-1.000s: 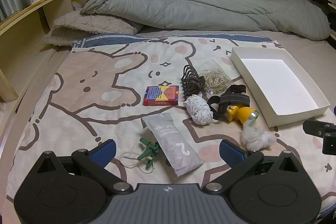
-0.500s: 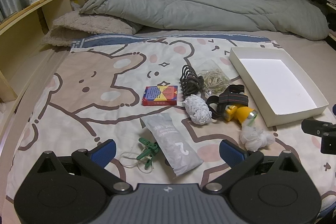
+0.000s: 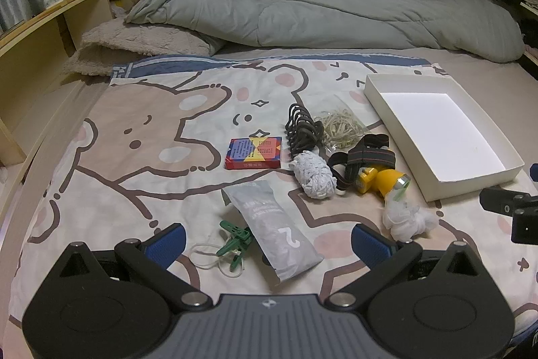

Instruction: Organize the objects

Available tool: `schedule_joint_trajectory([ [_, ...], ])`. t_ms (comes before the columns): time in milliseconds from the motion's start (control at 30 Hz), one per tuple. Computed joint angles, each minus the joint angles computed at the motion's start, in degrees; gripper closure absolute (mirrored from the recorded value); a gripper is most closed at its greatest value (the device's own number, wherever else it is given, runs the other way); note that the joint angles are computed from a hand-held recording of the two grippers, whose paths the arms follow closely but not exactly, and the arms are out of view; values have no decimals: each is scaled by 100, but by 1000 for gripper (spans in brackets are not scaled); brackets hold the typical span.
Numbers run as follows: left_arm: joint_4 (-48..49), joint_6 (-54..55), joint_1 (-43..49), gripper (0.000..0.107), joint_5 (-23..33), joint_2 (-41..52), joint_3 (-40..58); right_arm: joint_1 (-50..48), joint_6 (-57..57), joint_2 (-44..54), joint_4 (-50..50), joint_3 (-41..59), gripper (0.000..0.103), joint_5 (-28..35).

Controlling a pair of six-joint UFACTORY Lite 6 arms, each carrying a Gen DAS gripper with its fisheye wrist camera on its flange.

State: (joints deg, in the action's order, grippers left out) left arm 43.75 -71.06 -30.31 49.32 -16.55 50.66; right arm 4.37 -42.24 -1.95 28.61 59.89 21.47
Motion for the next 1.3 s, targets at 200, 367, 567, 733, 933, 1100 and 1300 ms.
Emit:
schedule_joint_trajectory([
  [200, 0, 21, 4, 4, -13, -9, -7, 9, 25, -3, -22, -1, 9, -4],
  [367, -7, 34, 7, 4, -22, -13, -8, 3, 24, -6, -19, -4, 9, -3],
  [567, -8, 51, 12, 4, -33, -14, -10, 0, 11, -7, -8, -6, 9, -1],
  [733, -17, 76, 18, 4, -48, -17, -12, 1, 28, -7, -19, -5, 9, -1],
  [933, -14, 84, 19, 4, -48, -15, -10, 4, 30, -11, -25, -7, 9, -2],
  [1100, -16, 87, 17, 4, -51, -16, -11, 5, 33, -16, -22, -13, 9, -5],
  [1300, -15, 92, 17, 4, -53, -16, -9, 32, 107, -21, -97, -14, 9, -13],
])
